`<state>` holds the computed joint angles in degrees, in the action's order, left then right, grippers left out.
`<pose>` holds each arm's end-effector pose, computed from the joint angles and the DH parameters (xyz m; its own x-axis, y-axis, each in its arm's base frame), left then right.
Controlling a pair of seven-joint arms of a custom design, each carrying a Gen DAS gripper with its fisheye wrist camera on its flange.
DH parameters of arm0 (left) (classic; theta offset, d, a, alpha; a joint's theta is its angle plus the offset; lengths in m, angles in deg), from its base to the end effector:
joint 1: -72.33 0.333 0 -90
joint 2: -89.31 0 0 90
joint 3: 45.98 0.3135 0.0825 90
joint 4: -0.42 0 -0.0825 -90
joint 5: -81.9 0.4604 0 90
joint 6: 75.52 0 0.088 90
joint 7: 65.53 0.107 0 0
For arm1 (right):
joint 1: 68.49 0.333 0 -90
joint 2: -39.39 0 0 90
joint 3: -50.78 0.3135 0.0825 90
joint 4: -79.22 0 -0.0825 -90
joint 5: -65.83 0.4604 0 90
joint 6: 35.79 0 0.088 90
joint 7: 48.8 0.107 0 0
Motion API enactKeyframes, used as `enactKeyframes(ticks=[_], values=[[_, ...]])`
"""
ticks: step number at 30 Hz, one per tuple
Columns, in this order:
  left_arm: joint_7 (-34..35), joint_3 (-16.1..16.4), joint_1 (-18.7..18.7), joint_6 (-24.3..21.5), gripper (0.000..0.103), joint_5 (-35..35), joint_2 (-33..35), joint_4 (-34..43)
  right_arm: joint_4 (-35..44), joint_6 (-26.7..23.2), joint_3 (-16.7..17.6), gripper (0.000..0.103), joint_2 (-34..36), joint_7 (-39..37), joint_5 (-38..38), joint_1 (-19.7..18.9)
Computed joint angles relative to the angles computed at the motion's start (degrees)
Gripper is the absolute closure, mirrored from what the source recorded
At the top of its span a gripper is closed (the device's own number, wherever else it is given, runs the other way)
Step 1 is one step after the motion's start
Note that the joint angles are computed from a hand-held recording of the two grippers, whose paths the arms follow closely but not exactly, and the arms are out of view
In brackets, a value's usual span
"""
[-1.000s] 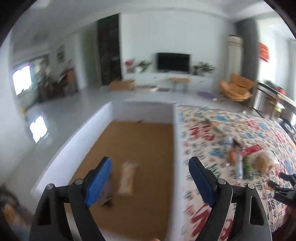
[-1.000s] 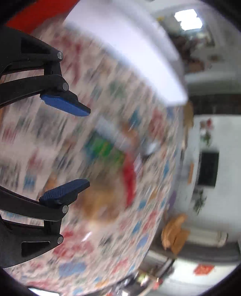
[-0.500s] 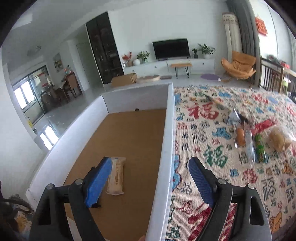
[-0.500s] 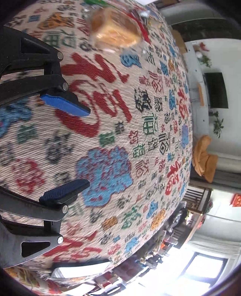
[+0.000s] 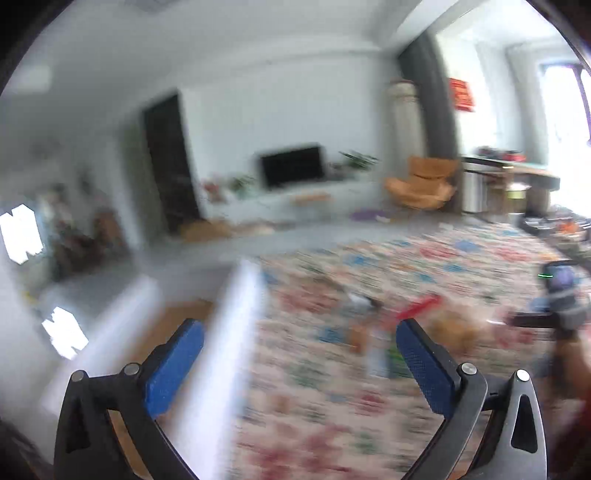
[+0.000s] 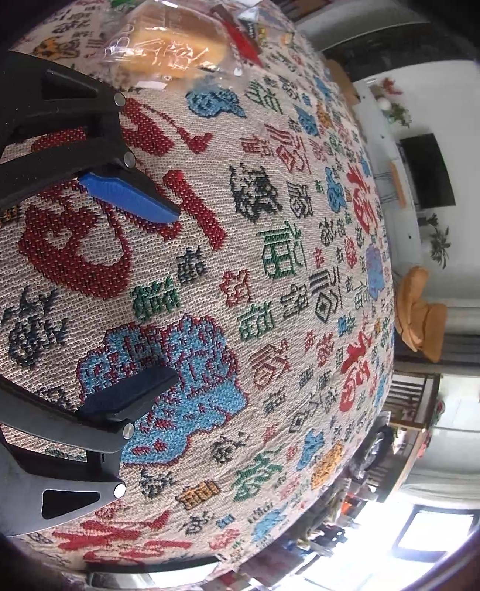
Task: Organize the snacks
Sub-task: 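Move the open left tool back to the clear wrapped stick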
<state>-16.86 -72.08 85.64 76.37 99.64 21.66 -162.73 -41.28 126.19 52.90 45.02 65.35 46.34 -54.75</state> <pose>0.3592 -0.0850 0.5420 0.3966 -0.9118 -0.1065 -0.4587 -0.0963 -0.8834 0.6358 0.1978 0.3946 0.1367 -0.9904 0.0207 -0.7875 -0.1213 -0.6042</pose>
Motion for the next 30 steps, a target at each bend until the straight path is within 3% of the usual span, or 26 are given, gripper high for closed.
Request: enactKeyframes(ticks=[2,4,6,10,13,17,20,26,30], values=[[2.0,3.6,-4.8,0.9,0.0,-4.4,8.8,1.4,0.1,-0.2,-0.1,0.018,0.1,0.5,-0.3,0.0],[5.4,7.3,-8.9,-1.1,0.0,-9.1,18.4,3.3,0.1,0.0,0.1,0.018,0.2,-0.3,0.9,-0.2],[6.8,8.8,-9.8,-2.5,0.001,-10.6,23.7,4.4,0.1,-0.1,0.1,0.018,0.2,-0.1,0.7,-0.1],[7.5,8.6,-6.7,-2.2,0.001,-8.4,28.2,5.7,0.1,0.0,0.1,0.018,0.2,-0.4,1.0,-0.2],[6.4,7.9,-2.0,-1.6,0.001,-4.2,34.2,9.1,0.1,0.0,0.1,0.018,0.2,-0.3,1.0,-0.1],[5.8,11.4,0.1,3.7,0.0,-3.5,42.3,13.0,0.2,-0.1,0.0,0.017,0.2,0.0,0.6,-0.1],[1.9,10.5,4.1,6.9,0.0,2.6,49.3,17.9,0.2,-0.1,0.0,0.017,0.2,0.0,0.6,-0.1],[1.4,13.9,2.2,8.1,0.0,5.6,52.0,19.8,0.2,0.0,0.0,0.017,0.3,0.0,0.6,-0.1],[1.0,14.6,1.6,8.0,0.0,6.3,52.0,19.8,0.2,0.0,0.0,0.017,0.3,0.0,0.7,-0.1]])
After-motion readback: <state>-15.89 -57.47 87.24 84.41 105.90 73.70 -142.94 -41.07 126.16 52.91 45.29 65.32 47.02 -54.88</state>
